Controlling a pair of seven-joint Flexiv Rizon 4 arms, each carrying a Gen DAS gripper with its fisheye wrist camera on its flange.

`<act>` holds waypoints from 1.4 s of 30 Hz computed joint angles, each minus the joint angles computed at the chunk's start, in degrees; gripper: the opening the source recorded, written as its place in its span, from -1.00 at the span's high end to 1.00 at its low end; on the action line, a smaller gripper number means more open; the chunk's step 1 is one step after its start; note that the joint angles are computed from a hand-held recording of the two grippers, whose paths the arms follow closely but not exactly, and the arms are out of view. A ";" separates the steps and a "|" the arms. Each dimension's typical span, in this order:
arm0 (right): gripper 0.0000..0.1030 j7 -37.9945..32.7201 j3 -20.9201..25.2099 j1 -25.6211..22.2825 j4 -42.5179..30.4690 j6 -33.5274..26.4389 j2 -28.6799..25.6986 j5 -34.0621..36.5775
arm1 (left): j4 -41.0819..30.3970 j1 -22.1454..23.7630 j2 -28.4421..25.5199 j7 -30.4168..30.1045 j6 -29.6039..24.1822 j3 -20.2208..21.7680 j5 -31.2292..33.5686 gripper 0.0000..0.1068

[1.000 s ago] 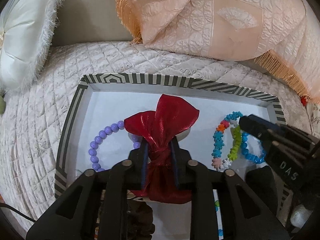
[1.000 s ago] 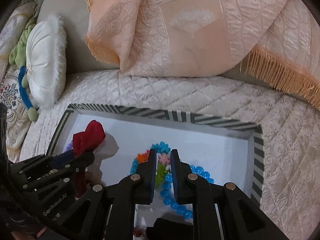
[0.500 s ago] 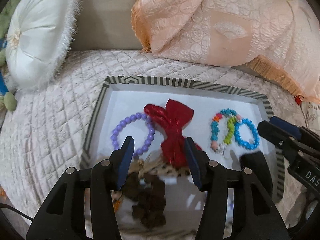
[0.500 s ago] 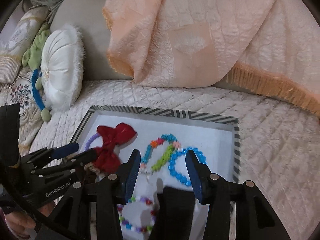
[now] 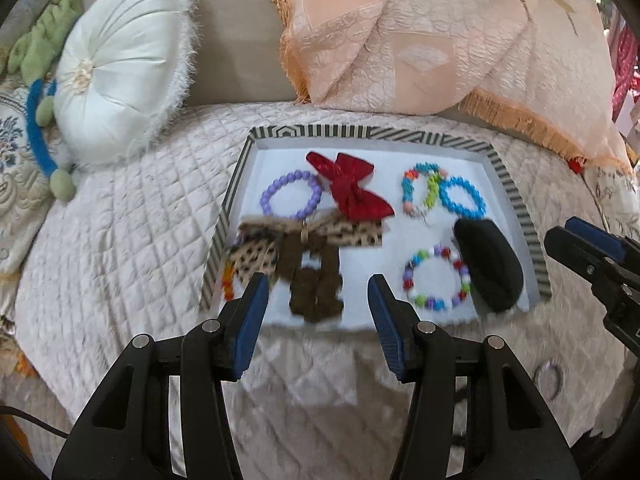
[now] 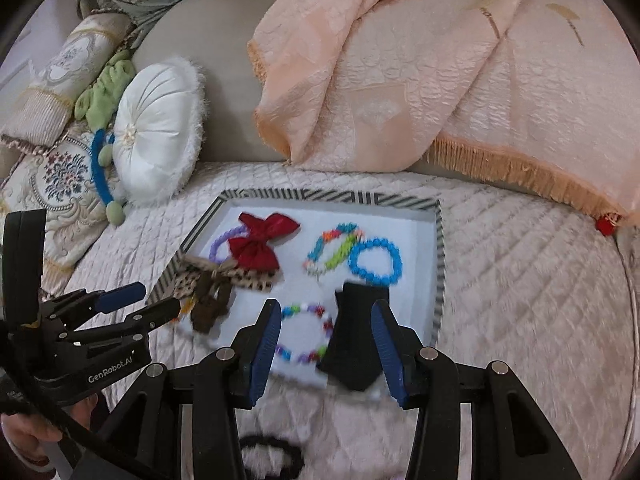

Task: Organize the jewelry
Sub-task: 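Withdraw both open tools toward the black scrunchie and silver braided bracelet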

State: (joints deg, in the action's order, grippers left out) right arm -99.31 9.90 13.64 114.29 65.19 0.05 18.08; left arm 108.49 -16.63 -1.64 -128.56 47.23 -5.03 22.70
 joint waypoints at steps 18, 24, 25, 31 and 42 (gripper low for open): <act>0.06 4.28 -1.96 1.98 15.38 -1.37 15.20 -1.57 | 8.48 -1.05 10.17 -7.72 -3.07 -5.08 3.92 0.04; 0.03 5.29 -2.74 2.14 17.45 -2.00 16.84 -3.37 | 9.87 -0.98 11.32 -7.60 -2.63 -5.99 3.30 0.04; 0.03 5.38 -2.88 2.09 17.71 -2.16 17.01 -3.71 | 10.03 -1.00 11.44 -7.50 -2.55 -6.11 3.21 0.04; -0.03 5.42 -4.25 0.98 18.14 -3.67 16.41 -5.44 | 11.77 -1.28 11.38 -4.96 0.20 -5.39 -0.61 0.04; -0.04 4.54 -5.19 -2.25 17.01 -6.41 12.04 -6.65 | 13.87 -2.21 7.76 1.98 5.37 -4.39 -9.28 0.03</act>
